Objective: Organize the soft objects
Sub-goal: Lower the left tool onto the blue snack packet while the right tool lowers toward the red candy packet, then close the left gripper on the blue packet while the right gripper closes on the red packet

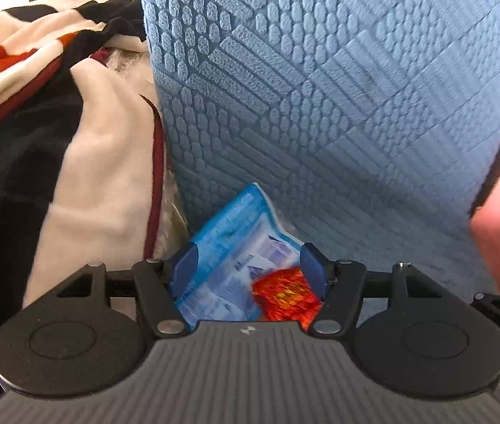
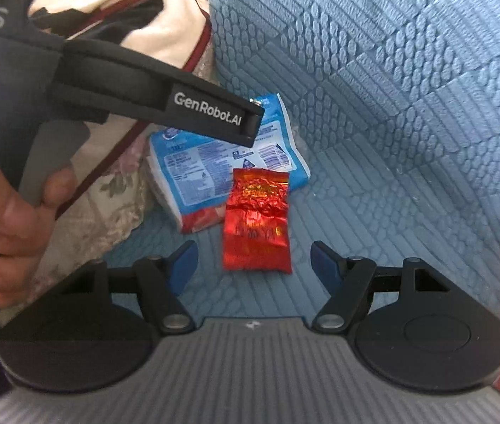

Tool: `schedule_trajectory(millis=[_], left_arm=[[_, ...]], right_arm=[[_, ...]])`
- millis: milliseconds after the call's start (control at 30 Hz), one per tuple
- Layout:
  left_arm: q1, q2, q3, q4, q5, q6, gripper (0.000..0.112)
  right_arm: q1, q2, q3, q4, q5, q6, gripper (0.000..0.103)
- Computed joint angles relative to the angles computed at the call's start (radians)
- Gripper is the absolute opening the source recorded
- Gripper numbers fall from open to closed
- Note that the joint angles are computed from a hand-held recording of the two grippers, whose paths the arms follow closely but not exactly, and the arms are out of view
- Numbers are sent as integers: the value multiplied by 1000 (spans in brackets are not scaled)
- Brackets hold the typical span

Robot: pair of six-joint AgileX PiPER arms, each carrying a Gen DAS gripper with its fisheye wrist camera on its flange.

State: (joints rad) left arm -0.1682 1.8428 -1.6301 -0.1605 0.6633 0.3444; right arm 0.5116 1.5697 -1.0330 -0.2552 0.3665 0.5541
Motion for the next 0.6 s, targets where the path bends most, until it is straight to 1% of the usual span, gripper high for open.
schedule_trajectory(millis=[100, 233, 267, 300, 367, 400, 467, 500, 567, 600], left_arm=[[6, 31, -38, 11, -3, 4, 69], [17, 85, -97, -32, 9, 64, 69], [13, 97, -112, -24, 18, 68, 69], [6, 110, -126, -1, 28, 61, 69], [-3, 122, -137, 26, 30, 68, 69], [-4, 126, -138, 29, 30, 74, 69], [-1, 137, -153, 21, 43, 85, 69], [3, 142, -159, 13, 49, 85, 69], [7, 148, -165, 0, 57, 78, 69], [7, 150, -164, 3, 56, 80, 69]], right_arm=[[-19, 51, -34, 58, -21, -68, 73], [-30, 110, -70, 58, -23, -70, 72], [-30, 124, -82, 58, -14, -71, 72], [-28, 140, -102, 56, 14, -79, 72], [-15, 176, -153, 10, 100, -57, 73], [-9, 174, -147, -18, 96, -46, 72], [-7, 175, -147, -21, 99, -59, 71], [-7, 174, -147, -22, 101, -64, 70], [-8, 169, -144, -20, 102, -66, 64], [-9, 166, -144, -22, 106, -66, 57]])
